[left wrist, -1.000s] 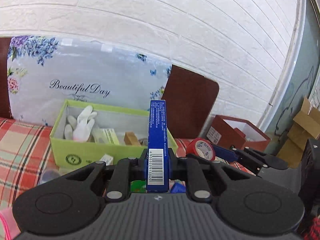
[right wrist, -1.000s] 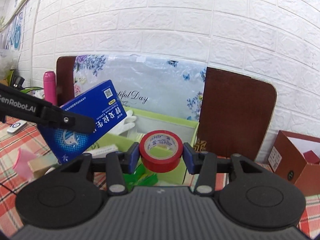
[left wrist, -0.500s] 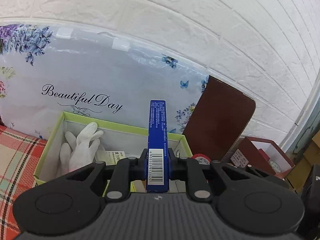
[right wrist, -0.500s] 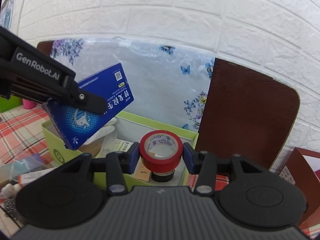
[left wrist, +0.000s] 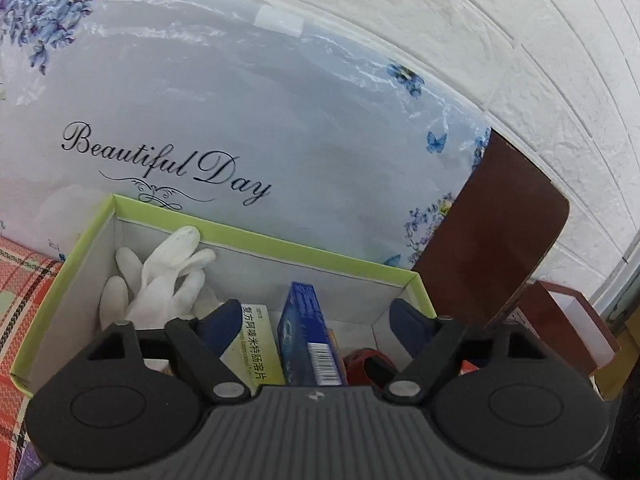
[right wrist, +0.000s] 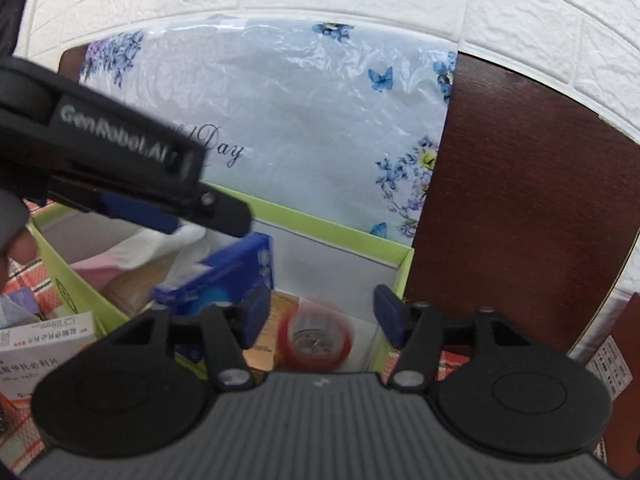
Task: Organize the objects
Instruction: 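Carry the blue box and red tape into the lime-green box and open both tools, then withdraw both tools from the green box back over the table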
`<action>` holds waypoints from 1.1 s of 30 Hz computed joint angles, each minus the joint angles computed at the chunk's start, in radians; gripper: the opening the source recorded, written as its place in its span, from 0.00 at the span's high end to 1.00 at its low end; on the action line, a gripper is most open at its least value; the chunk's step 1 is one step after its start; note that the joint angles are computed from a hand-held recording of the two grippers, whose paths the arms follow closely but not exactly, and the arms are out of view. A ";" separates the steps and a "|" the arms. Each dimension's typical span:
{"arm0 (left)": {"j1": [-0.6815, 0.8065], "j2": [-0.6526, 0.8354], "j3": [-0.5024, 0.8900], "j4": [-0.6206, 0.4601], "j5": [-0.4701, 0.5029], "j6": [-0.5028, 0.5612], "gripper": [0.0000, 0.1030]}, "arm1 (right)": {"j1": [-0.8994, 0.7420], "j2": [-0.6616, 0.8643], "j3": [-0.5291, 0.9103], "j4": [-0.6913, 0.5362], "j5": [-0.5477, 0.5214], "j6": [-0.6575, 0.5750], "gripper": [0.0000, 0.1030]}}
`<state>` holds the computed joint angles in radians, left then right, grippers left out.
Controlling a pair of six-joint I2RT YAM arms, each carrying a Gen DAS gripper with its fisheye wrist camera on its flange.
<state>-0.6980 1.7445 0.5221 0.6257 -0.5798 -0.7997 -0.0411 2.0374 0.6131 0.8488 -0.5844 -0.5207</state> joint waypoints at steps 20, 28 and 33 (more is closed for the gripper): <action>-0.317 -0.241 0.090 -0.639 -0.389 -0.233 0.11 | -0.145 -0.318 -0.264 0.027 -0.149 0.048 0.00; -0.570 -0.234 0.206 -1.133 -0.531 -0.623 0.10 | -0.301 -0.664 -0.441 -0.219 -0.319 0.000 0.00; -0.727 -0.154 0.273 -1.441 -0.556 -0.986 0.10 | -0.434 -0.887 -0.489 -0.539 -0.456 -0.118 0.00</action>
